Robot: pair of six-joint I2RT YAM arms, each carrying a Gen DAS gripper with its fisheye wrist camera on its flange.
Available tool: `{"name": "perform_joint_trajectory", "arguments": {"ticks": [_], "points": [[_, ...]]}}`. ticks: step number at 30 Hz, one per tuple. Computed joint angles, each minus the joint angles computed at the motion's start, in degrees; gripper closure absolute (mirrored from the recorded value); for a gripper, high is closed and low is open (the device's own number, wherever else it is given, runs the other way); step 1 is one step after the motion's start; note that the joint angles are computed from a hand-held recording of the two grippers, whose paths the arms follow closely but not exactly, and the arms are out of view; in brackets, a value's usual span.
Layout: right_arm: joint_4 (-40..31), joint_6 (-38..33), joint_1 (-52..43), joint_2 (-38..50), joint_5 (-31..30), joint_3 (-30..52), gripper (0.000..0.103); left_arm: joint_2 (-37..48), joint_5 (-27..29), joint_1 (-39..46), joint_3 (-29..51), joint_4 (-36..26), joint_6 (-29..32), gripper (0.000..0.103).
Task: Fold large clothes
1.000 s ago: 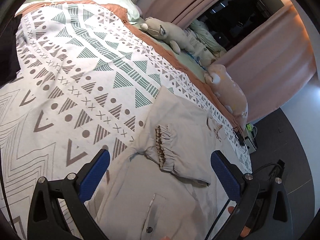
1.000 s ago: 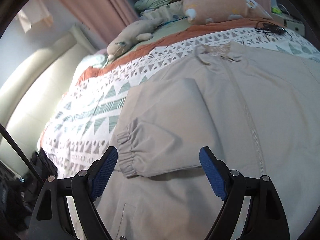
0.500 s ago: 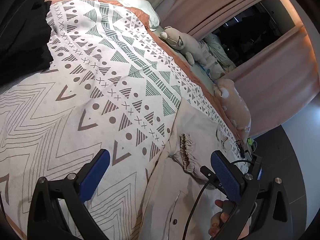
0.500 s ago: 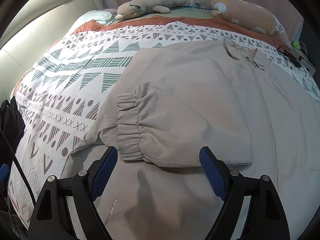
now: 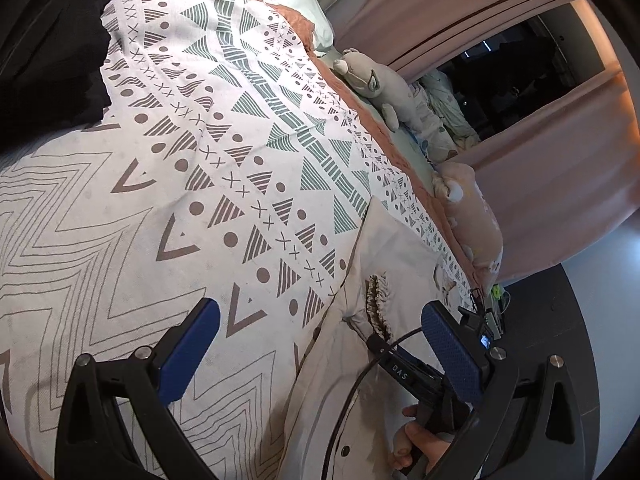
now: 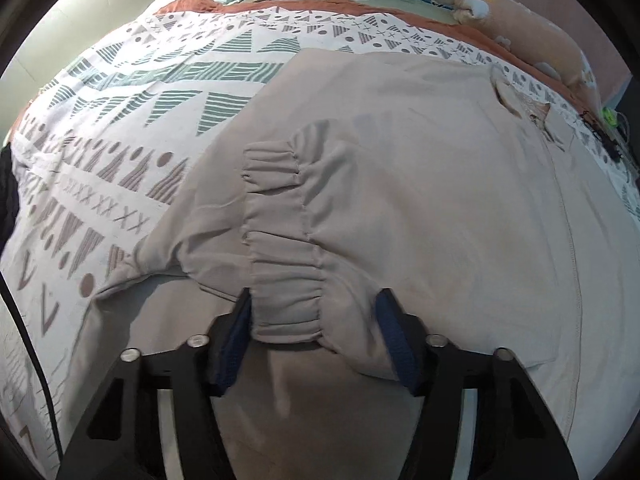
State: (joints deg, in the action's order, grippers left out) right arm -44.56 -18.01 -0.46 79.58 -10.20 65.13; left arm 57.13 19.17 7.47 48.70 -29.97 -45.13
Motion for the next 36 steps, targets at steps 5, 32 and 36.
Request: {"name": "perform_joint_trajectory", "arguments": {"ticks": [5, 32, 36], "points": [[-6.11, -5.25, -7.36, -1.46, -7.60, 4.55, 0.072, 1.01, -0.32, -1.01, 0.40, 1.07, -2.41, 0.000], [-32.51, -24.15, -58.94, 26.54, -43.01, 42.29, 0.084, 11.48, -18.65, -20.23, 9.03, -0.53, -4.22, 0.000], [-35.06, -24.38, -62.39, 27.50, -43.95, 42.35, 0.072, 12.92, -20.61, -22.29, 9.11, -0.25, -4.94, 0.000]]}}
